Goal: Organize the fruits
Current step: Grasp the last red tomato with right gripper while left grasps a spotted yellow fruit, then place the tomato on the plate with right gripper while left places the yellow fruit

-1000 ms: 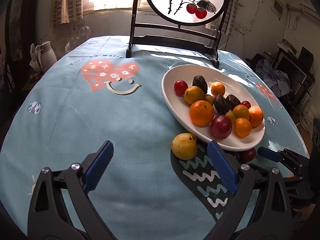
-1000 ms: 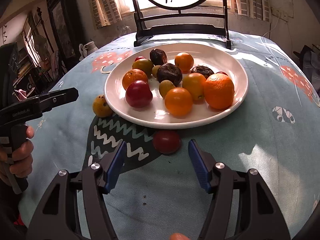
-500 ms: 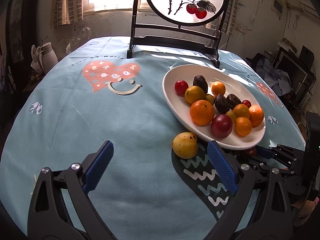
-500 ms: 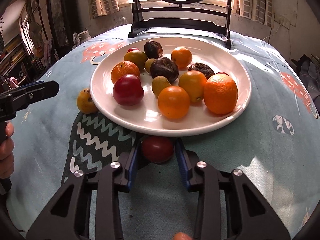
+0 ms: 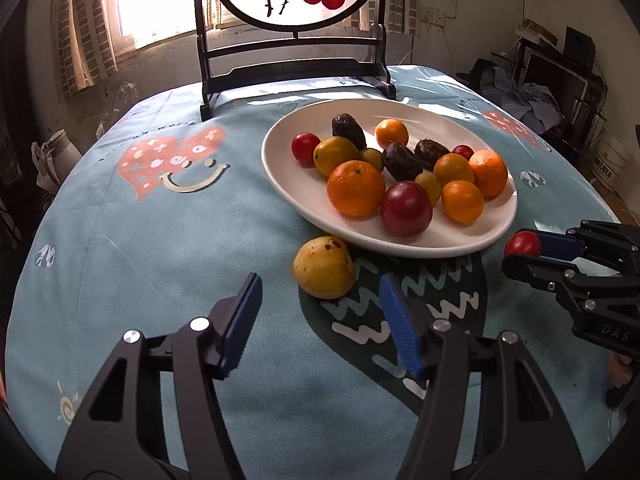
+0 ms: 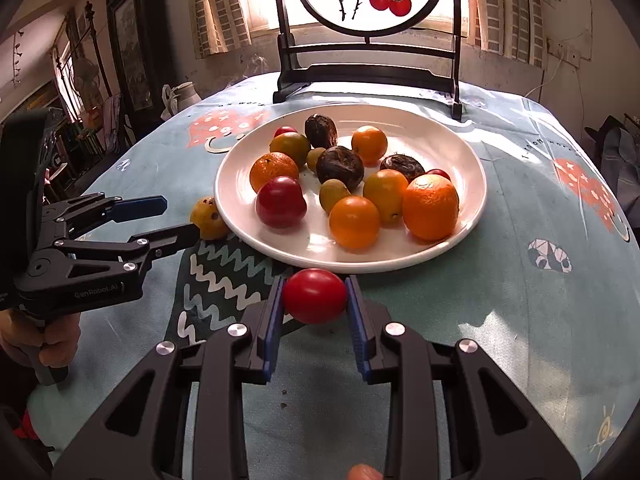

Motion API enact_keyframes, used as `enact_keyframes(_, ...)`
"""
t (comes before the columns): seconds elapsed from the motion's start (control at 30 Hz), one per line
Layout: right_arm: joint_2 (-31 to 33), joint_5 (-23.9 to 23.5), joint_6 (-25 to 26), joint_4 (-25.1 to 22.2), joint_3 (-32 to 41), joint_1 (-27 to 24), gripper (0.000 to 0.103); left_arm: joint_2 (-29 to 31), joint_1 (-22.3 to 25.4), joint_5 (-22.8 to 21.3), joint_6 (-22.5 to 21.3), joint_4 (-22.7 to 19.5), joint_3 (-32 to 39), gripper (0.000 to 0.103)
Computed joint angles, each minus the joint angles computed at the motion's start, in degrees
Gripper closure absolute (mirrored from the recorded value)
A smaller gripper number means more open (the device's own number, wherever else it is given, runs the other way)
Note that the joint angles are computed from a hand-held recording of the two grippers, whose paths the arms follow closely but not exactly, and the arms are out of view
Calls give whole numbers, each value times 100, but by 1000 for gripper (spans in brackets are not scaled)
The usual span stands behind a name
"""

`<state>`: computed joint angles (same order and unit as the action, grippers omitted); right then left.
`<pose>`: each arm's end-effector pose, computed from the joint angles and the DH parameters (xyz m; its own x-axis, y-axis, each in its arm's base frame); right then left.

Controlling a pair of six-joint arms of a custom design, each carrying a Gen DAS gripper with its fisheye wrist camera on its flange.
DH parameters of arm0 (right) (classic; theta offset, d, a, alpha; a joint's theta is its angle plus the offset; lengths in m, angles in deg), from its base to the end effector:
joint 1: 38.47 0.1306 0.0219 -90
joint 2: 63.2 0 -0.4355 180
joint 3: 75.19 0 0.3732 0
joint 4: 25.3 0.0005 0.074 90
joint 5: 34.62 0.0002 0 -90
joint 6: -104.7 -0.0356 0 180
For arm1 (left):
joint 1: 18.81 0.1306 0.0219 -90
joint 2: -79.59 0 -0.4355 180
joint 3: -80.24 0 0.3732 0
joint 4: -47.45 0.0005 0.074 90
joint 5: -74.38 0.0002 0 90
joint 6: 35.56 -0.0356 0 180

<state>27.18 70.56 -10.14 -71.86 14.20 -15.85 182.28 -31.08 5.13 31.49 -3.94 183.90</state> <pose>0.4385 0.1721 0.4796 -0.7055 0.1453 -0.6937 0.0973 0.9894 0.1082 0.5434 -0.1316 0.4790 -0.5300 0.4884 -0.6932 0.6798 0.7334 -0.0030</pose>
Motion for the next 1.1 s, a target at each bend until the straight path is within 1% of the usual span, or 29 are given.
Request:
enact_keyframes(0.13, -14, -10, -34, 1, -13, -7, 72, 141, -35, -11, -41, -106, 99, 45)
enact_keyframes(0.47, -34, 4, -82, 14, -29, -28, 72, 345, -207, -167, -40, -122, 265, 46)
enact_keyframes(0.6, -35, 3, -101, 2, -32, -32, 72, 375, -252, -258, -33, -110, 293, 52)
enact_keyframes(0.7, -35, -1, -102, 3, -33, -32, 72, 416, -242, -312, 58, -133, 345, 59)
enact_keyframes(0.8, -35, -4, -99, 4, -33, -34, 72, 432, -227, -349, 111, -156, 365, 63)
enact_keyframes(0.97, -20, 15, -117, -8, -30, -43, 72, 411, -266, -474, 108, -95, 321, 63)
enact_keyframes(1.07, 1, 8, -124, -23, -31, -55, 72, 476, -284, -630, 159, -180, 390, 63)
enact_keyframes(1.1, 1, 7, -124, -17, -33, -53, 72, 498, -258, -567, 211, -222, 422, 65)
